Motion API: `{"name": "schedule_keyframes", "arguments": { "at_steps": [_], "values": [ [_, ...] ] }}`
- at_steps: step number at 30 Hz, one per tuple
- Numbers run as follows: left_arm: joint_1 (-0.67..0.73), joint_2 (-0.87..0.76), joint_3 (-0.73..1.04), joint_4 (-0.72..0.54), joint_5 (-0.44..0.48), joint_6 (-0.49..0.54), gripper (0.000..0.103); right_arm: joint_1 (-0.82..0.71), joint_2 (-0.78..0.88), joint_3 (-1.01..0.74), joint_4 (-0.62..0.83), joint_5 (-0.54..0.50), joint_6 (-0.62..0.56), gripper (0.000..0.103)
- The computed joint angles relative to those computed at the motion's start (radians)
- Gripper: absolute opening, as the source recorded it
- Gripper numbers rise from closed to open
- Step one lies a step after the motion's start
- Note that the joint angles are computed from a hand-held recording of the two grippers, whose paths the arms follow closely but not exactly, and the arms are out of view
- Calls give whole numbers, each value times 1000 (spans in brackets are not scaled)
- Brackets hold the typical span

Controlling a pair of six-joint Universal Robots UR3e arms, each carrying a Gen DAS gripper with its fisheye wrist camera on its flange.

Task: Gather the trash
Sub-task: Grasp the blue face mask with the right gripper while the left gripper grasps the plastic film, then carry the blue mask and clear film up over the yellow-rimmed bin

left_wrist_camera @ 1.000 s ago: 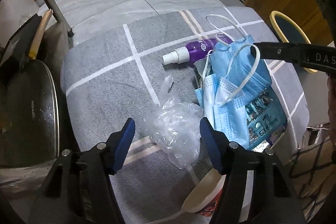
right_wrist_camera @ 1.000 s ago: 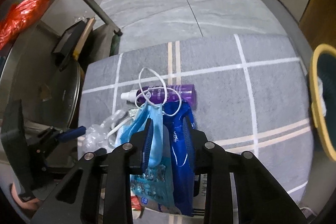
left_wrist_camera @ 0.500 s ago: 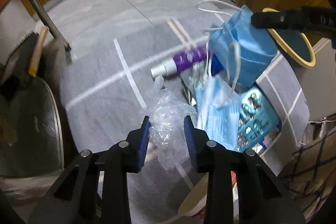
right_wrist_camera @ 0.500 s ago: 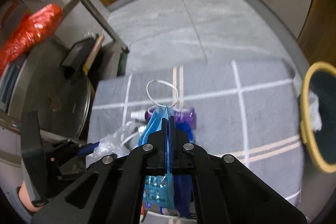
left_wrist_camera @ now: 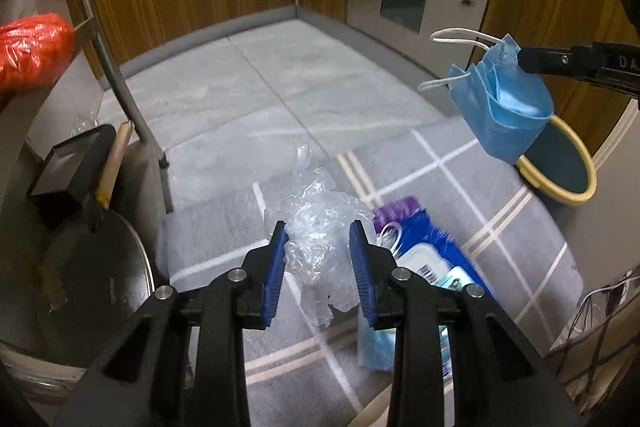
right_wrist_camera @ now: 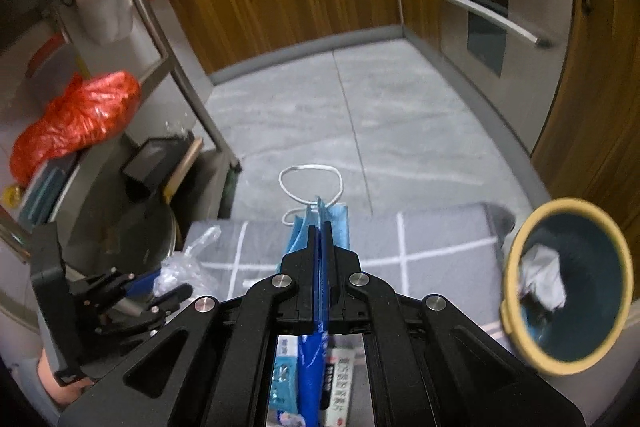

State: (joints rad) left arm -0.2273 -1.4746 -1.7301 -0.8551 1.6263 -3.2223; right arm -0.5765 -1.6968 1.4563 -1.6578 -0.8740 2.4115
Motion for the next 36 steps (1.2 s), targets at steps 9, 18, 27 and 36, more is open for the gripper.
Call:
{"name": "schedule_keyframes", "arguments": {
  "at_steps": [9, 18, 27, 36],
  "values": [
    [-31, -18, 41, 46, -47, -6, 31, -120, 32, -119, 101, 93, -51, 2],
    [-96, -85, 113, 80, -88, -18, 31, -175, 44, -120, 70, 81, -52, 2],
    [-169, -183, 198, 80, -59, -23, 31, -222, 51, -119, 33, 68, -62, 2],
    [-227, -271, 290, 58, -34, -41, 31, -296, 85, -133, -30, 54, -71, 2]
  ]
}}
